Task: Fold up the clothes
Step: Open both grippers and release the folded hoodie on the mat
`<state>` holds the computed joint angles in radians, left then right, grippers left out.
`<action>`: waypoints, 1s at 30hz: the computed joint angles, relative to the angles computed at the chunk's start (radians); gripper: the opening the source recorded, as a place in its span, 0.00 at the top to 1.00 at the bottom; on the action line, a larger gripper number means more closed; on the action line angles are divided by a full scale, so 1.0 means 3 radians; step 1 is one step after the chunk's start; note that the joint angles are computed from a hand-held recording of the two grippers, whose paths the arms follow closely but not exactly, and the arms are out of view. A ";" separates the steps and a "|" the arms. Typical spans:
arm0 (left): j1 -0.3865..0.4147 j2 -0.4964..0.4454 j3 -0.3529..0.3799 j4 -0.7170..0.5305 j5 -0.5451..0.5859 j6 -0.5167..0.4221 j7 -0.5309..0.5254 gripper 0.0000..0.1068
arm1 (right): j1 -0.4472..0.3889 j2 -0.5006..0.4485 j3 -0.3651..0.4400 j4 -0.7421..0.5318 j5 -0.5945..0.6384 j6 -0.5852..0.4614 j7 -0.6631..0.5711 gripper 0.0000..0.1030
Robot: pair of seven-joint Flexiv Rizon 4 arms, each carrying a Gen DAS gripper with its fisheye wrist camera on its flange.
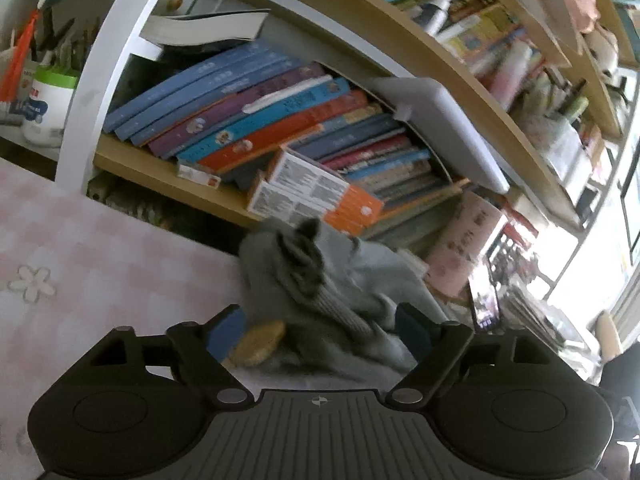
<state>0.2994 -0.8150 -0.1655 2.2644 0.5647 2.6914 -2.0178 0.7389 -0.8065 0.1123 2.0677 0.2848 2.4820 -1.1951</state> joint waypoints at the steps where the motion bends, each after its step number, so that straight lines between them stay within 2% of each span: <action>1: -0.0033 0.0003 0.0023 0.0051 -0.0025 0.0045 0.0027 0.18 | 0.0097 0.0022 -0.0047 0.0015 0.0093 -0.0029 -0.0079 0.24; 4: -0.0140 0.0014 0.0092 0.0215 -0.0155 0.0192 0.0119 0.17 | 0.0455 0.0083 -0.0238 0.0022 0.0501 -0.0134 -0.0415 0.23; 7: -0.0297 0.0038 0.0168 0.0377 -0.0408 0.0329 0.0252 0.14 | 0.0654 0.0108 -0.0312 0.0018 0.0802 -0.0142 -0.0667 0.21; 19: -0.0991 0.0135 0.0333 0.0739 -0.1325 0.0469 0.0961 0.10 | 0.1054 0.0193 -0.0447 -0.0113 0.1791 -0.0292 -0.1473 0.17; 26: -0.1191 0.0120 0.0352 0.0885 -0.1674 0.0597 0.1066 0.08 | 0.1153 0.0203 -0.0450 -0.0283 0.2264 -0.0392 -0.2027 0.14; 30: -0.1320 0.0108 0.0380 0.0961 -0.1917 0.0762 0.1080 0.07 | 0.1172 0.0156 -0.0406 -0.0402 0.2474 -0.0247 -0.2328 0.10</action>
<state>-0.0965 -0.7825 -0.0517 2.5528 -0.0103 2.9199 -1.6939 1.0904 -0.7596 -0.0096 1.9470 1.0269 2.4079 -1.8934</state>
